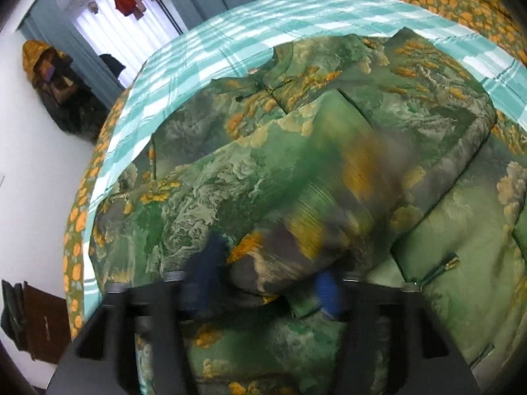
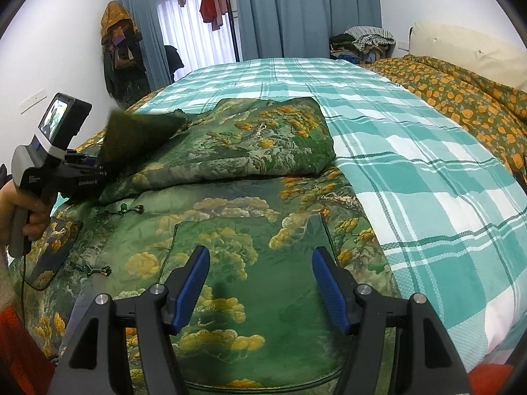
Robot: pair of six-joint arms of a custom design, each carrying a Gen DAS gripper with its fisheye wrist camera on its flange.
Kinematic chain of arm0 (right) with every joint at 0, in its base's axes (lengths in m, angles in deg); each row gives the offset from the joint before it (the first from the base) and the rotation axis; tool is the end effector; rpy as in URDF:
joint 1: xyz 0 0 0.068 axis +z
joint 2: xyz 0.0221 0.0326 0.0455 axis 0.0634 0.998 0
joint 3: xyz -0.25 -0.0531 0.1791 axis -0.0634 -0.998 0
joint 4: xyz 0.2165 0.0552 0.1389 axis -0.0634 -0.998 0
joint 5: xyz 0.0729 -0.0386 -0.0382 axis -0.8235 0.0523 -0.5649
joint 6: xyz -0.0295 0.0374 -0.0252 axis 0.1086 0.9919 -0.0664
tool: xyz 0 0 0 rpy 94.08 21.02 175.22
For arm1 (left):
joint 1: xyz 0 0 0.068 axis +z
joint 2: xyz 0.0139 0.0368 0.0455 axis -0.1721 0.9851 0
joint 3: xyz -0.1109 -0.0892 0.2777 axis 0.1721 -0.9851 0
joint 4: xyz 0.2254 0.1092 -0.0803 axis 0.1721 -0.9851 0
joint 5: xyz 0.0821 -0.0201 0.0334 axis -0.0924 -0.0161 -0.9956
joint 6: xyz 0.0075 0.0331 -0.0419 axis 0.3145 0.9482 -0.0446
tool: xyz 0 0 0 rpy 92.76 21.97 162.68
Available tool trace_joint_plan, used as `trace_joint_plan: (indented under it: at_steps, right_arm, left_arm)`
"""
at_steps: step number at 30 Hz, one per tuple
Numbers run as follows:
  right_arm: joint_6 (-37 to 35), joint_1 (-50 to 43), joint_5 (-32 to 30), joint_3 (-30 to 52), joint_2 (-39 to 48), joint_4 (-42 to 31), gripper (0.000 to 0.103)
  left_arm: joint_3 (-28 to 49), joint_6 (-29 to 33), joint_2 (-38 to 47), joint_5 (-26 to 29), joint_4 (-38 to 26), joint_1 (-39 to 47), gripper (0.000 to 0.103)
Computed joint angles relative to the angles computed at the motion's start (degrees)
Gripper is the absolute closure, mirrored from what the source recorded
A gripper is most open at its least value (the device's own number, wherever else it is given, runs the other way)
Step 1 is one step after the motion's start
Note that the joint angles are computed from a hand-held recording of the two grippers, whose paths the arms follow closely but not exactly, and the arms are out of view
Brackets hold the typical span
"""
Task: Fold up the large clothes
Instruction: 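Grasp the other sleeve with the left gripper and fold it across the jacket front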
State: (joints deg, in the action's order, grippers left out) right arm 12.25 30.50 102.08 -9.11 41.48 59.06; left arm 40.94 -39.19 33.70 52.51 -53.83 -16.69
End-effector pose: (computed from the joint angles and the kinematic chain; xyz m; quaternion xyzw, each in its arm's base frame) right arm 0.2455 0.1129 0.2554 0.0434 0.9215 0.0388 0.3840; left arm 0.3847 -0.0402 0.2784 0.2258 0.9154 0.1231 0.3097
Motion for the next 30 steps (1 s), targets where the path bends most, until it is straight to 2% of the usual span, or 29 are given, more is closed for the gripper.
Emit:
trace_joint_plan:
  at_steps: [1,2,9,14,18,21,25,30]
  right_arm:
    - [-0.04,0.13,-0.01,0.05,0.16,-0.07,0.037]
    - [-0.10,0.29,0.02,0.11,0.35,-0.09,0.037]
    - [-0.65,1.59,0.89,0.66,1.77,-0.15,0.037]
    - [-0.05,0.48,-1.34,2.50,1.68,-2.06,0.037]
    - [1.71,-3.60,-7.31,7.25,2.33,-2.83,0.037]
    - [2.38,-5.17,-12.69,13.09,6.88,-1.93,0.037]
    - [6.28,-6.77,-26.99,24.40,19.11,-0.19,0.037]
    - [9.17,-4.92,-35.74,43.18,37.28,-6.83,0.037]
  left_arm:
    - [-1.48,-0.30,-1.25,-0.04,1.13,-0.40,0.024]
    - [-2.00,-0.60,-1.76,0.38,1.69,-0.65,0.022]
    - [-6.70,-3.83,-7.55,6.92,-1.08,3.71,0.020]
    - [-9.63,-4.43,-10.73,8.67,-1.26,8.96,0.020]
    - [-10.65,-6.40,-11.85,11.83,-1.40,14.73,0.016]
    - [-11.77,-7.70,-12.37,13.52,-1.70,17.84,0.016]
    - [-12.60,-8.69,-12.46,15.67,-2.55,20.50,0.016]
    - [-13.59,-8.33,-13.54,16.77,-2.96,21.35,0.016]
